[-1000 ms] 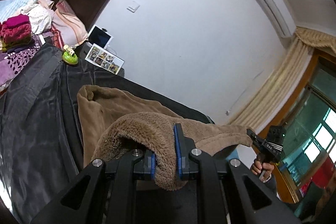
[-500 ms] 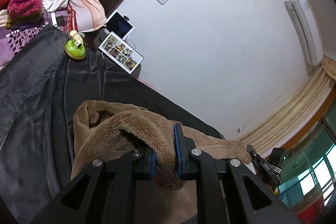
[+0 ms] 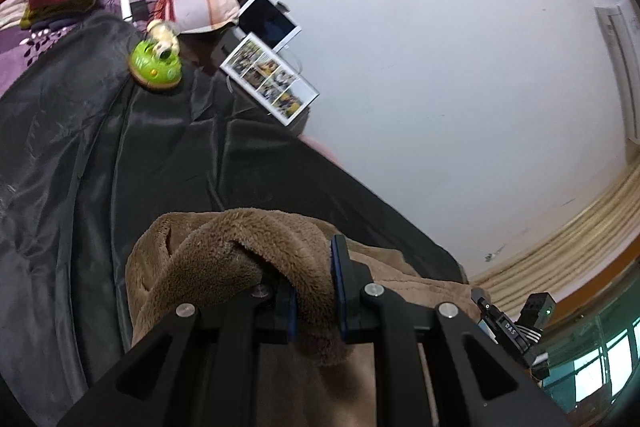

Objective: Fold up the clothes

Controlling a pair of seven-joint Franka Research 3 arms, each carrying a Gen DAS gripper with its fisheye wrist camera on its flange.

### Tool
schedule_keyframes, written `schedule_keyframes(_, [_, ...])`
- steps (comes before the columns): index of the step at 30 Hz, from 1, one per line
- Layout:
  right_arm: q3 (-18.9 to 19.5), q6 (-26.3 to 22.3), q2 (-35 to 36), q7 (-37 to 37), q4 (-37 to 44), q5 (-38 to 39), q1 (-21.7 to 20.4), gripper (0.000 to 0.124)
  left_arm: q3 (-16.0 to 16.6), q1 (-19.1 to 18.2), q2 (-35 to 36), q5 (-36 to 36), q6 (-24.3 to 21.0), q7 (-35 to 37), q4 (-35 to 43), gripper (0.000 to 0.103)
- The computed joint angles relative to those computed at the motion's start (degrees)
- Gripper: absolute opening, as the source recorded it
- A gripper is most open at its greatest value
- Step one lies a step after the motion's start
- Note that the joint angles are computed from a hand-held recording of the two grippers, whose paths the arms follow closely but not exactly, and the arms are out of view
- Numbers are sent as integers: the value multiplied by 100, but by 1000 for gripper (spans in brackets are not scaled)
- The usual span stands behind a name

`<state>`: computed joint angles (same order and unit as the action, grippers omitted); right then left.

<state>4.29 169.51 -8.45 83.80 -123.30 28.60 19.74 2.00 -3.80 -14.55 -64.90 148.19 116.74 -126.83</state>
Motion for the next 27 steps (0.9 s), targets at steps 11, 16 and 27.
schedule_keyframes(11, [46,-513,578,585,414,-611,-210,23,-174,211,553,248,2,-323,184,17])
schedule_keyframes(16, [19,-908,751,802,612,-714,-261,23,-289,282,660,534,72,-535,209,18])
schedule_keyframes(27, [4,-1633,925,-950,1060,1844,-395,69,-131,535,782,-1046,-966,40,625,78])
